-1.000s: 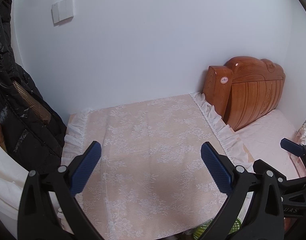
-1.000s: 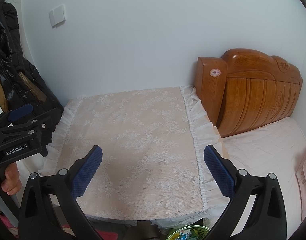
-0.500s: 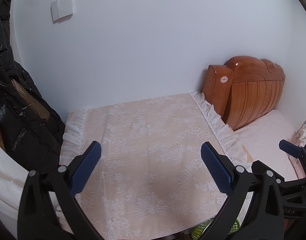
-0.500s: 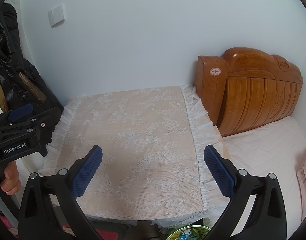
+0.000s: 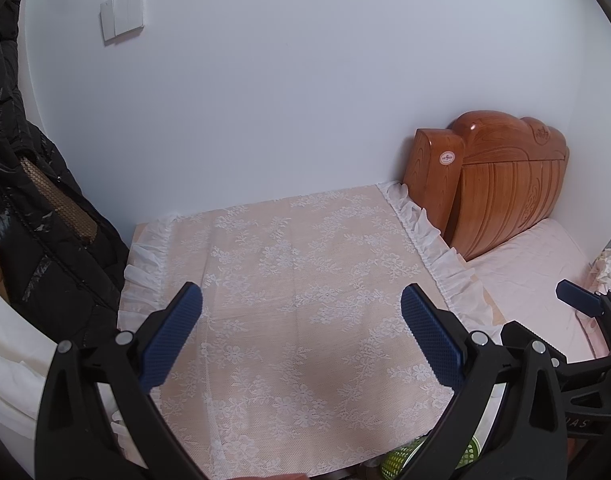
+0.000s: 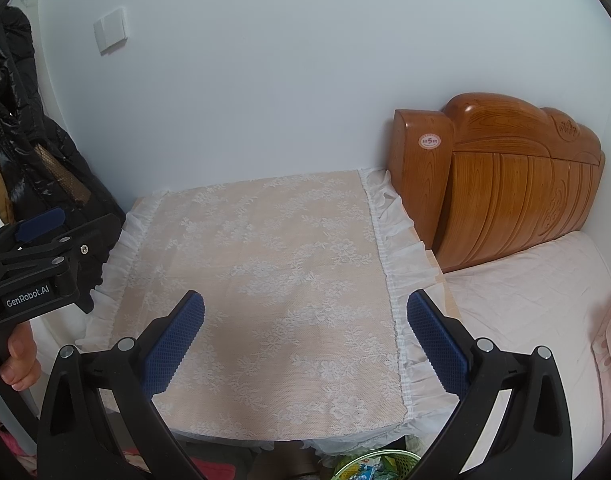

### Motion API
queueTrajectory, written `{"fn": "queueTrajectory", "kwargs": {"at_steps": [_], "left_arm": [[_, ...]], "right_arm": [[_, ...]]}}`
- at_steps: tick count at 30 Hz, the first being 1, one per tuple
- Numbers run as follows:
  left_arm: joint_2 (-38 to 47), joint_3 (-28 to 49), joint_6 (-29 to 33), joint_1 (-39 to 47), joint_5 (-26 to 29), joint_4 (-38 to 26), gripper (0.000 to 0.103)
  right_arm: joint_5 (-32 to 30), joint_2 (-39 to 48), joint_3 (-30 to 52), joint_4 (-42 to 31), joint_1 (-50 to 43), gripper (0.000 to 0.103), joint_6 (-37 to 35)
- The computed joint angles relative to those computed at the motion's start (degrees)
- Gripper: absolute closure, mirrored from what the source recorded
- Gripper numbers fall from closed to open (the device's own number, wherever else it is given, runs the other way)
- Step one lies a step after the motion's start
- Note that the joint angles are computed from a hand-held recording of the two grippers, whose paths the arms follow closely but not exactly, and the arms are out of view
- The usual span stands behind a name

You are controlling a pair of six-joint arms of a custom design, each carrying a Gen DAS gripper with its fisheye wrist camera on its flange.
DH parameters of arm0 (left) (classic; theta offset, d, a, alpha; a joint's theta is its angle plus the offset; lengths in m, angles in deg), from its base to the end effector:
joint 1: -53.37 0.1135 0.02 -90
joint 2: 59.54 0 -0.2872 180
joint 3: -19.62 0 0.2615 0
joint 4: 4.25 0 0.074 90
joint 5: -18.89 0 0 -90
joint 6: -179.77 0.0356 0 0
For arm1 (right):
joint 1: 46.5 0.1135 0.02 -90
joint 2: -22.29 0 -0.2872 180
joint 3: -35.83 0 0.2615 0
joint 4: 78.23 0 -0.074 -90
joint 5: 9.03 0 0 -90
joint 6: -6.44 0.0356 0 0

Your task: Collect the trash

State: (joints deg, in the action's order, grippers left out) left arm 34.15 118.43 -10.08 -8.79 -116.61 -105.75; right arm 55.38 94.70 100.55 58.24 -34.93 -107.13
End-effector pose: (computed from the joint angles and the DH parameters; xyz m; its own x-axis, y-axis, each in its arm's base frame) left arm 0.1569 -0.2428 0.3251 -0.5677 -0.4038 -0.7174 -0.5696 0.8218 -0.0118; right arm 0.2505 0.0670 0.2696 -0.5217 -0.4749 -0.7087 -0.7141 0.6976 0.0582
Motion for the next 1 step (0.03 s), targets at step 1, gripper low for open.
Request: {"fn": "queueTrajectory", "kwargs": {"at_steps": [1], "left_arm": [[0.01, 0.01, -0.07, -0.01, 0.01, -0.04, 0.008]], "right_arm": [[-0.01, -0.03, 0.03, -0.08, -0.02, 0.002, 0.01]]}}
